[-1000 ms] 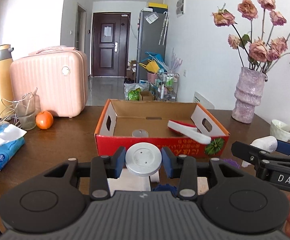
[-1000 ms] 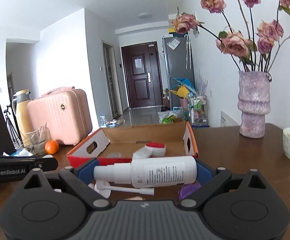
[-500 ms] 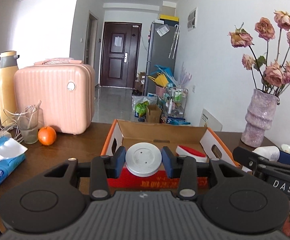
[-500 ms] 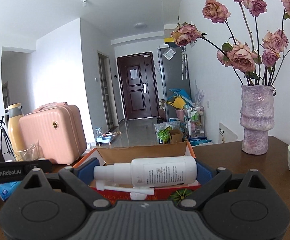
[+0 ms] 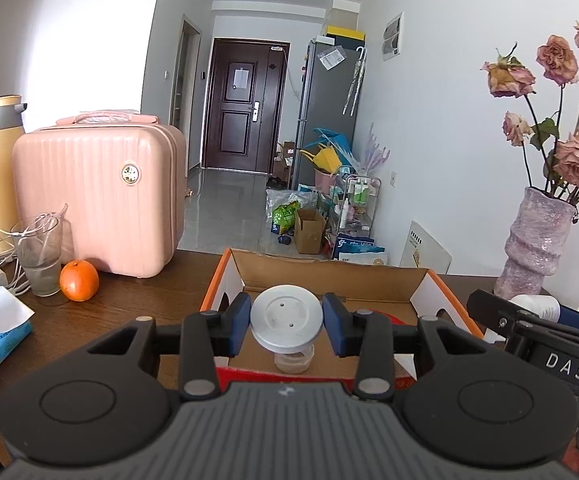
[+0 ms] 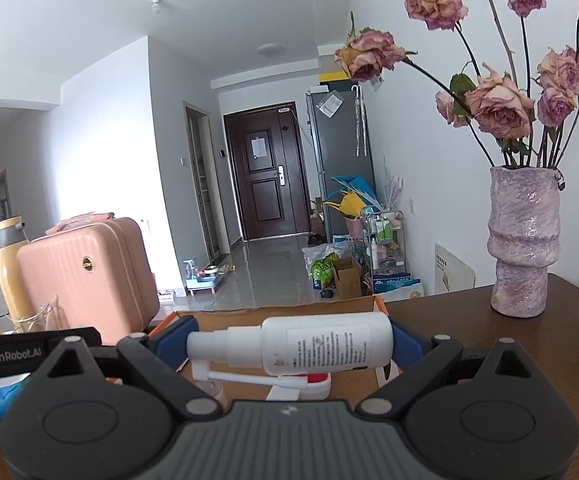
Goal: Organize rigid objects
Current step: 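Carry the white disc and spray bottle over the red box with both tools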
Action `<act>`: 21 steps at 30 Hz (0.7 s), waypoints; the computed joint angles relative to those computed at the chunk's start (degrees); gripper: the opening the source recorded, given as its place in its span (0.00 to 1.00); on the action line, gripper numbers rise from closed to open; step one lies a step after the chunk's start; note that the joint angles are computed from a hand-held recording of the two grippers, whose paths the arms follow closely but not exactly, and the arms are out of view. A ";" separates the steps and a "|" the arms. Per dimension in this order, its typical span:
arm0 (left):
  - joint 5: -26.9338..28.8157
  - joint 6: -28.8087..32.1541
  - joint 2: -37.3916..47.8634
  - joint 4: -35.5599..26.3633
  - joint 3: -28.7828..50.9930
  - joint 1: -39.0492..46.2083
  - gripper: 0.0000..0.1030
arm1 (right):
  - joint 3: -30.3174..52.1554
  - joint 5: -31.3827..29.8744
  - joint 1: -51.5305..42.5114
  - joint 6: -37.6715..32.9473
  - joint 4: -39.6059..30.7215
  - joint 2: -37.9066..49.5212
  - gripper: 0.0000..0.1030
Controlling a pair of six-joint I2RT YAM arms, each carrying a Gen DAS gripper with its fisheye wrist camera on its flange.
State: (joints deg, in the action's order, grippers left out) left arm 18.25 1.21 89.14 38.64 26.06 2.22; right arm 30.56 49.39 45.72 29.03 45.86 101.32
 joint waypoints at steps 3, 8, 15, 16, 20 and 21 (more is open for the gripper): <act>-0.90 -0.25 2.51 0.07 2.25 -0.64 0.39 | 1.22 -1.73 -2.00 -0.21 -0.50 0.86 0.95; -2.24 -0.59 6.55 -0.03 6.10 -1.46 0.39 | 3.44 -4.47 -5.22 -1.15 -0.76 2.81 0.95; -3.98 -0.50 11.28 -0.36 10.72 -2.61 0.39 | 6.79 -7.26 -7.85 -2.40 -1.88 5.70 0.95; -4.22 -0.42 11.90 -0.53 11.37 -2.79 0.39 | 7.27 -7.60 -8.14 -2.61 -2.00 6.14 0.95; -5.28 -0.21 13.82 -0.65 13.29 -3.37 0.39 | 8.97 -8.77 -9.25 -3.72 -2.78 7.24 0.95; -5.51 -0.19 14.26 -0.60 13.66 -3.49 0.39 | 9.46 -9.01 -9.50 -3.95 -3.03 7.60 0.95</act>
State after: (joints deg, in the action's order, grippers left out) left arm 12.74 1.03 103.39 38.04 39.72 -1.27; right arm 40.02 40.38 36.21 25.08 42.83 108.92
